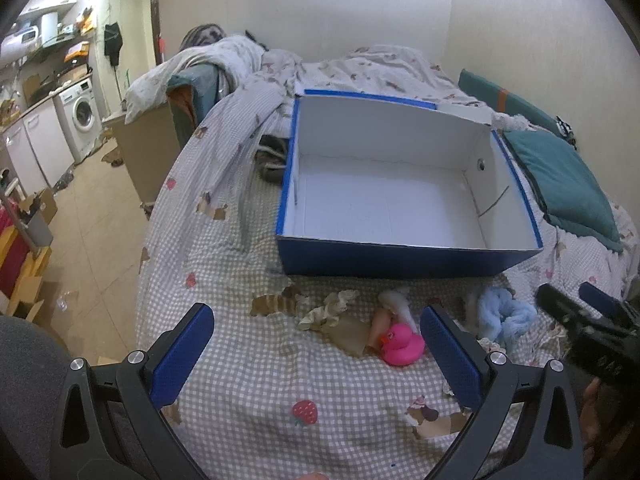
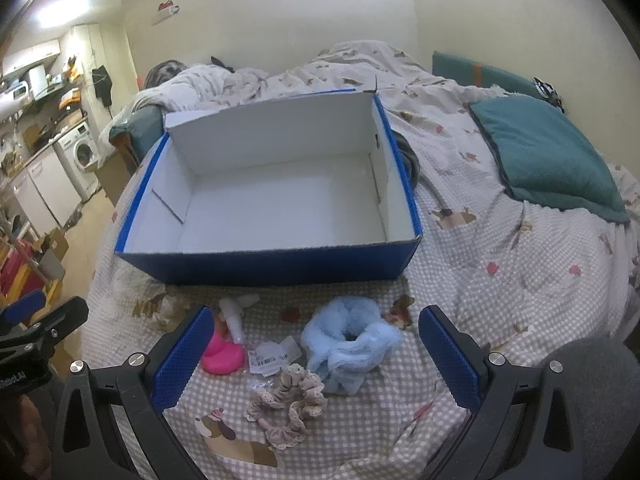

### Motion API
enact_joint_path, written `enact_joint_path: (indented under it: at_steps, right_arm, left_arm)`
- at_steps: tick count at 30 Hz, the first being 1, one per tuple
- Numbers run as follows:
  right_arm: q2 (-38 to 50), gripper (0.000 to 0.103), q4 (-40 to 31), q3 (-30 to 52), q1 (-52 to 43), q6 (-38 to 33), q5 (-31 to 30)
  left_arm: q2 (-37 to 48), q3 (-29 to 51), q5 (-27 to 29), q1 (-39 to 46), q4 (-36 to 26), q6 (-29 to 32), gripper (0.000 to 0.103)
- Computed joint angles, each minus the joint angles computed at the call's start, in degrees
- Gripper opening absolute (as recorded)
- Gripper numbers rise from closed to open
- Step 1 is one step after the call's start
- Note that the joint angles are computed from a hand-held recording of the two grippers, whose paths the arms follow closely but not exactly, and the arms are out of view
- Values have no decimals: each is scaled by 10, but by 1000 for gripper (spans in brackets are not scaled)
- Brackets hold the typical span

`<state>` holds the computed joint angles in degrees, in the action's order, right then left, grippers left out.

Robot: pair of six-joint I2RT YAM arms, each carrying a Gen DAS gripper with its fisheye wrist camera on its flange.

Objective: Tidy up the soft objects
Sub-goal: 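Grasp the white lace scrunchie with the left tool while the right tool grasps the beige scrunchie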

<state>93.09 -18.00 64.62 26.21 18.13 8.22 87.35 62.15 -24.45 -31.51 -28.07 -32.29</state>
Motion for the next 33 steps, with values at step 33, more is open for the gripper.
enact_joint_path:
  at_steps: [33]
  right_arm:
    - [221, 103, -206, 214, -101, 12, -206]
  left_arm:
    - [355, 332, 282, 163, -237, 18, 83]
